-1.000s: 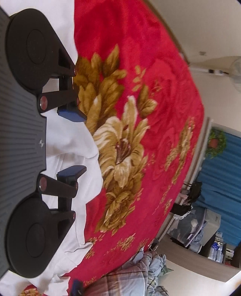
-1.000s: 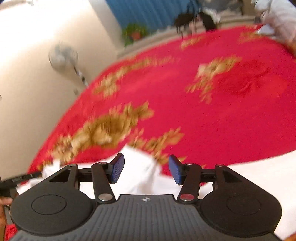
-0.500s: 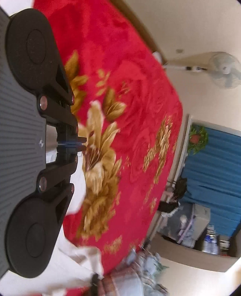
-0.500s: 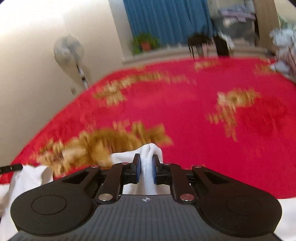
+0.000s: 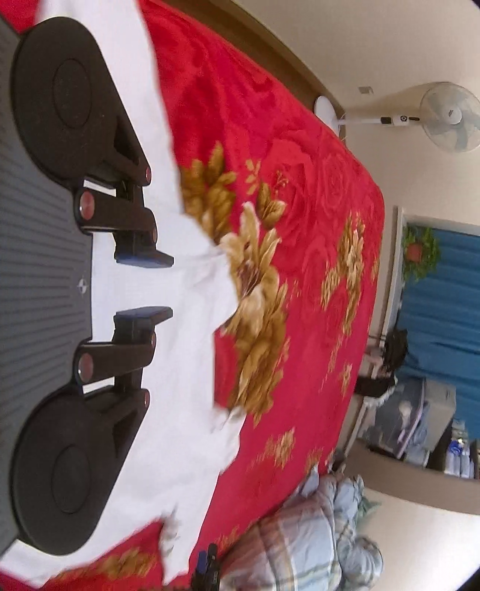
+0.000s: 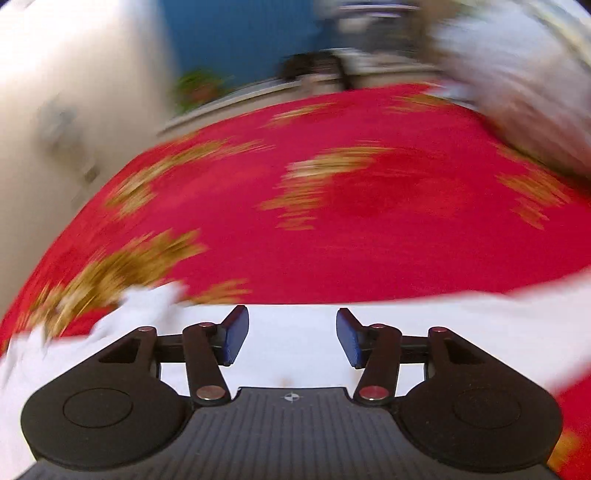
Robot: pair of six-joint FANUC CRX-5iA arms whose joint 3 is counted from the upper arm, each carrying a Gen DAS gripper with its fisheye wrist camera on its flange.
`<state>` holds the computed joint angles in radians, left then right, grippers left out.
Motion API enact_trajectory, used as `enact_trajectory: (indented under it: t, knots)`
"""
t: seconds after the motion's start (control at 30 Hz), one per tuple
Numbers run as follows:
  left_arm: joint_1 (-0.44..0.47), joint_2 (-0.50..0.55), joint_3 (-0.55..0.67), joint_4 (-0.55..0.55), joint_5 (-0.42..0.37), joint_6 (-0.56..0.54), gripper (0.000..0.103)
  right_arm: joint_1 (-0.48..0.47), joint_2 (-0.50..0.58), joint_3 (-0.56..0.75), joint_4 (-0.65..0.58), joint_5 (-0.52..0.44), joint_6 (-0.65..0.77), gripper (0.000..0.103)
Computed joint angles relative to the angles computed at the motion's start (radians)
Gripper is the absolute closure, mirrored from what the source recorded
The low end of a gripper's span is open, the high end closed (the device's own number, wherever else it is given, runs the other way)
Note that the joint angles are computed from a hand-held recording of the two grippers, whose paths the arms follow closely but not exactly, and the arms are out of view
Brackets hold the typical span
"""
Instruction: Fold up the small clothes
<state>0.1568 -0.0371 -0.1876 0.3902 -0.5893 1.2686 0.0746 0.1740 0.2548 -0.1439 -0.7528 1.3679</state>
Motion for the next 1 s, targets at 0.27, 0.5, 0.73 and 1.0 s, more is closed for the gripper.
enact_trajectory:
  t: [0.27, 0.5, 0.73, 1.0]
  knots:
    - [-0.040, -0.279, -0.200, -0.138, 0.001, 0.275, 0.070, -0.208, 0.056, -0.047, 0.188, -0.050, -0.555, 0.046]
    - [-0.073, -0.254, -0.175, -0.266, -0.032, 0.406, 0.070, -0.255, 0.090, -0.062, 0.183, 0.088, -0.507, 0.099]
    - [-0.062, -0.287, -0.229, -0.198, -0.066, 0.363, 0.070, -0.280, 0.069, -0.124, 0.300, 0.178, -0.572, 0.086]
    - [-0.039, -0.422, -0.329, -0.137, -0.141, 0.390, 0.070, -0.260, -0.146, -0.099, -0.120, -0.012, -0.085, 0.058]
